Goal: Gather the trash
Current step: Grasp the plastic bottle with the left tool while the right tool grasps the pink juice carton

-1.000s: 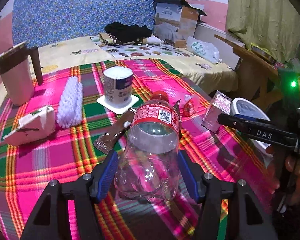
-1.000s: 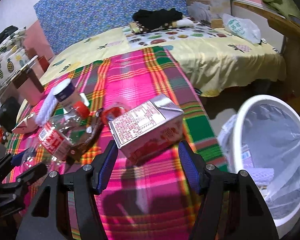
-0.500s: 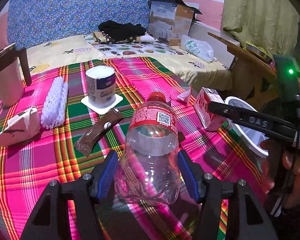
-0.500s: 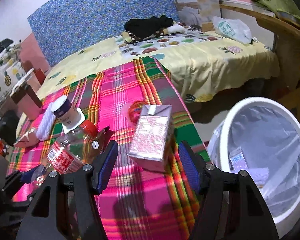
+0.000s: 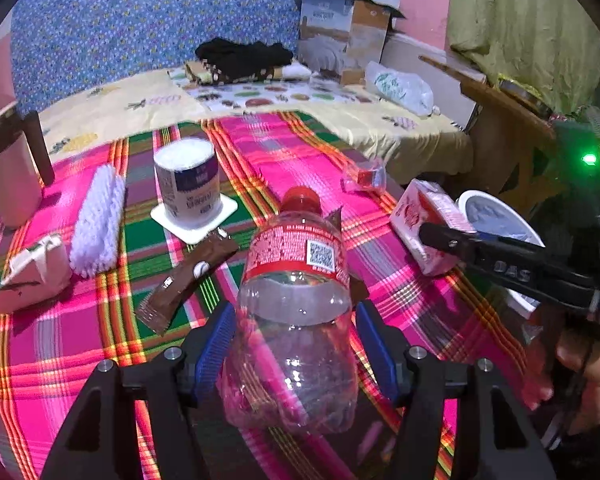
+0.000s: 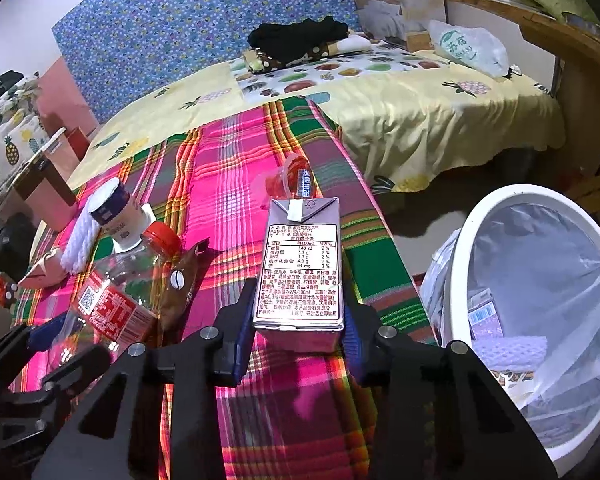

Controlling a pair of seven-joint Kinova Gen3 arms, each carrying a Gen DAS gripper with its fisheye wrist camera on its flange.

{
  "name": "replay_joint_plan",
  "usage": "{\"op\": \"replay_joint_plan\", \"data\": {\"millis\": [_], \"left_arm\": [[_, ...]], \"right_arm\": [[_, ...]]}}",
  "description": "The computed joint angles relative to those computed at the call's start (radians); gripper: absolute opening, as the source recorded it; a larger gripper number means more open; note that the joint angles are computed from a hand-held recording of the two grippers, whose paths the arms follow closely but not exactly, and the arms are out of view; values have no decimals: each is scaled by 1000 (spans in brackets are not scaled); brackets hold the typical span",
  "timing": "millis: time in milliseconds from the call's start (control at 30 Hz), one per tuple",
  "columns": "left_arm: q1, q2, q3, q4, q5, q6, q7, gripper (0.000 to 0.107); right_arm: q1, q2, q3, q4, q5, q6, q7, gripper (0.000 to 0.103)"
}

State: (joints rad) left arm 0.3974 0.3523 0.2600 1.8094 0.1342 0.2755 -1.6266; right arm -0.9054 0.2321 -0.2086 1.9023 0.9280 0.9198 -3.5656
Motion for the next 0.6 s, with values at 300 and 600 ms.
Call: {"op": "replay_joint_plan", "data": {"millis": [300,600], "left_arm": [[31,-8,-31,18,-5,-12,37,62],[27,-80,-22,100,-15,-71,78,61]], "right_arm": [[-15,-34,-24,40,30,-1,-37,39],[-28,-60,-55,56,59,30,-68,39]]}}
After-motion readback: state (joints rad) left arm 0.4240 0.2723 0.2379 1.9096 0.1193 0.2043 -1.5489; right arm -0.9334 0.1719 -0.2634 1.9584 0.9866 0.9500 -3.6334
